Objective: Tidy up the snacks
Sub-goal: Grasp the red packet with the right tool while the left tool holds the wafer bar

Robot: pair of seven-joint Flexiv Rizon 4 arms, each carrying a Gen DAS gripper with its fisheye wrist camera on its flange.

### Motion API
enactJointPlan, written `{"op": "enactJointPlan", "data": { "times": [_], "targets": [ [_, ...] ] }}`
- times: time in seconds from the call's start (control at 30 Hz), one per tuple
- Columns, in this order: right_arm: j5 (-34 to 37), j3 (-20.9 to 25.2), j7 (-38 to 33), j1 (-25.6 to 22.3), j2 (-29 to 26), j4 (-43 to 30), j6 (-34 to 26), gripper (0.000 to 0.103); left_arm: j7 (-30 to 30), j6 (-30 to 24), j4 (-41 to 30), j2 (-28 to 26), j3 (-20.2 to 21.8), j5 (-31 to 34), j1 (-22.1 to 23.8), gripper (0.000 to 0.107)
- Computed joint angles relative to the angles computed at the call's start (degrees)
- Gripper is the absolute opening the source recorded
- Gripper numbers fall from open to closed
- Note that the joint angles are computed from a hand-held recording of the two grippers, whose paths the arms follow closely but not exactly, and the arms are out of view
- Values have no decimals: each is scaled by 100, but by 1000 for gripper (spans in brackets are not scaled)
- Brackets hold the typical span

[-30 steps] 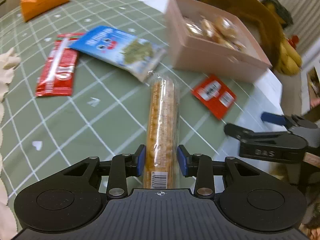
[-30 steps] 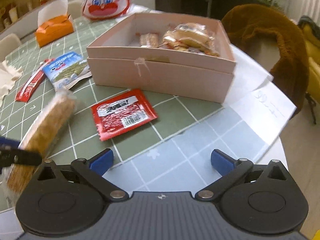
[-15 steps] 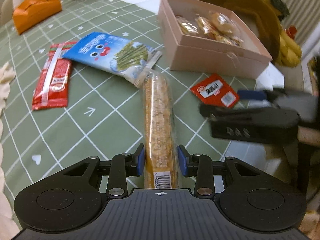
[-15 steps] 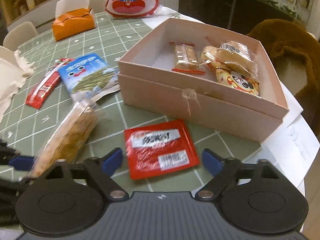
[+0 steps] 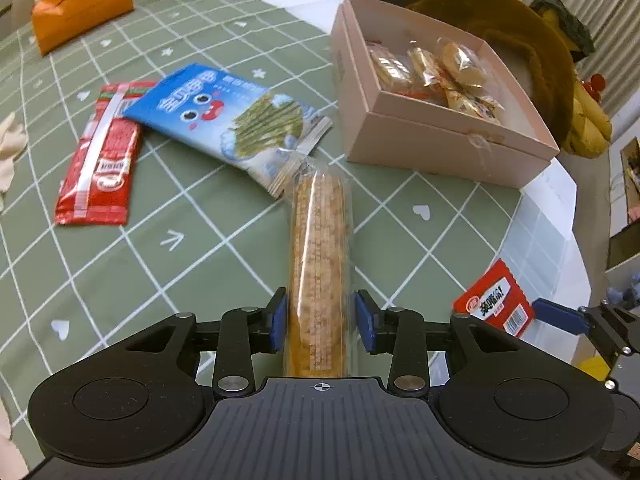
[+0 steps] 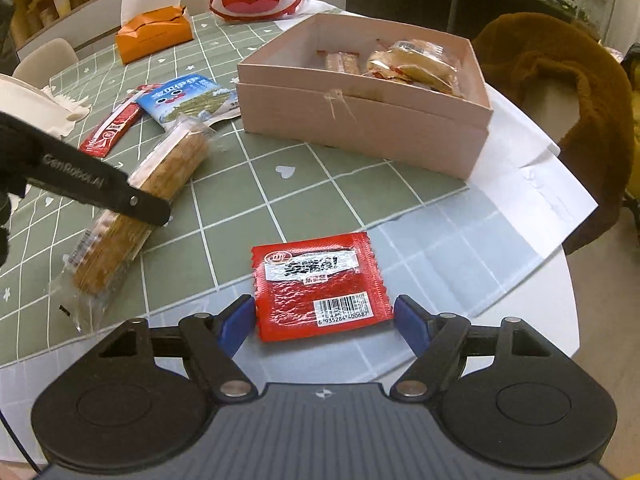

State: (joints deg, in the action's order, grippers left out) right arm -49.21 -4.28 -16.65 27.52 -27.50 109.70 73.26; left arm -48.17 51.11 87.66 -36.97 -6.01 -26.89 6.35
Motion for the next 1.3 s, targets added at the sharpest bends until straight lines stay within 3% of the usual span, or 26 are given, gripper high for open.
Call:
{"op": "enactJointPlan", "data": {
  "times": [0.2, 0.53, 0.63, 0.73, 0.9, 1.03, 1.3],
  "targets": [
    [-148, -92, 288, 42, -1, 68, 20, 96, 222, 129, 119, 31, -90, -73, 42, 42],
    [-206, -91, 394, -33, -128, -90, -19, 100, 576, 36, 637, 346, -148, -503, 185, 35],
    [-312, -151, 402, -3, -131, -86, 67, 92, 724, 146, 876, 500, -95, -491, 140, 35],
    [-402, -145, 299, -13, -94, -52, 162, 78, 783, 158, 1006, 597, -48, -480, 106, 36],
    [-133, -25, 153, -86, -26, 1, 197, 75, 630, 128, 1089, 679, 38, -450, 41, 35],
    [-187, -222, 516, -58, 172, 215, 533, 63, 594, 0, 1157, 743, 29, -501, 57, 34],
    [-1102, -511, 1561, -105, 563, 539, 795, 60, 994, -195, 1399, 908, -48, -734, 43, 33]
  ]
}}
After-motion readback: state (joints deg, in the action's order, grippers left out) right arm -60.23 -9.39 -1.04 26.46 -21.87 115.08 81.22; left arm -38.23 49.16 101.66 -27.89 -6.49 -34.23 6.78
